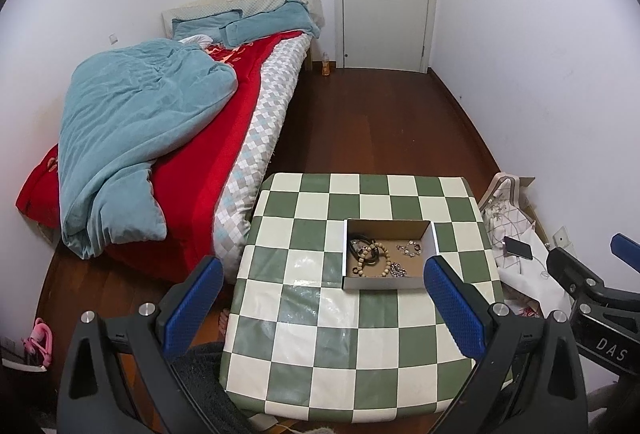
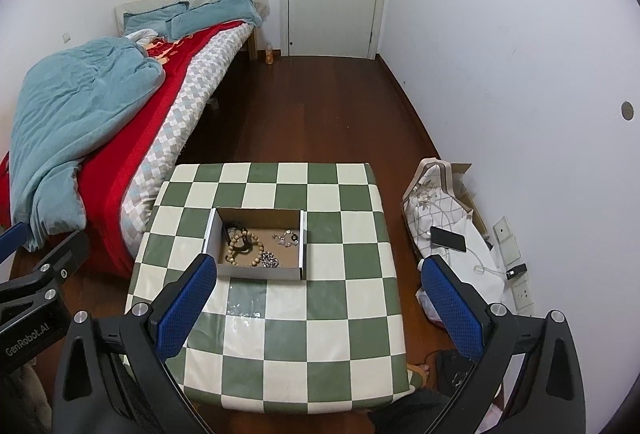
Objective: Organize jewelry
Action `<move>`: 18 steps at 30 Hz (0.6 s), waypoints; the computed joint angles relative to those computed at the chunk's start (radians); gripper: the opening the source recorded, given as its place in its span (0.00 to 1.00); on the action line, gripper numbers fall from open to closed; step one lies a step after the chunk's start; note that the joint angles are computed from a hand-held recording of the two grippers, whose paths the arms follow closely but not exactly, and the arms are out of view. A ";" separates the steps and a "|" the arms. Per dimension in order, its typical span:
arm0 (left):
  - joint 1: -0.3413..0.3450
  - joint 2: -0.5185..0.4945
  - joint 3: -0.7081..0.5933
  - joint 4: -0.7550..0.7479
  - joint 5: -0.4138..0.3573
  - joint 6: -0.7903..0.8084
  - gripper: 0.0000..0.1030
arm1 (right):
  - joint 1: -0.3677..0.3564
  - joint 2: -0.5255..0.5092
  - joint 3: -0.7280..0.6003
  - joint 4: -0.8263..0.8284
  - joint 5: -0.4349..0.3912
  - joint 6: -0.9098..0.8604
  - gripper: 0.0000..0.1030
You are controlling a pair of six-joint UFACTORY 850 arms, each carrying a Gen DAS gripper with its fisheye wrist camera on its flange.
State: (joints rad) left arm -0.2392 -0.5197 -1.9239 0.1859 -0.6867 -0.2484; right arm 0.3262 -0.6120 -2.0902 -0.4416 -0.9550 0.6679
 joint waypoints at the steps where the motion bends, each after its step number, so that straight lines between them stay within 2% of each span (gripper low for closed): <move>1: 0.001 0.000 0.000 -0.008 0.001 0.006 1.00 | 0.000 0.000 0.001 0.001 0.000 0.000 1.00; 18: -0.001 0.006 0.018 0.036 0.026 -0.040 1.00 | 0.005 0.001 0.012 0.008 0.013 0.017 1.00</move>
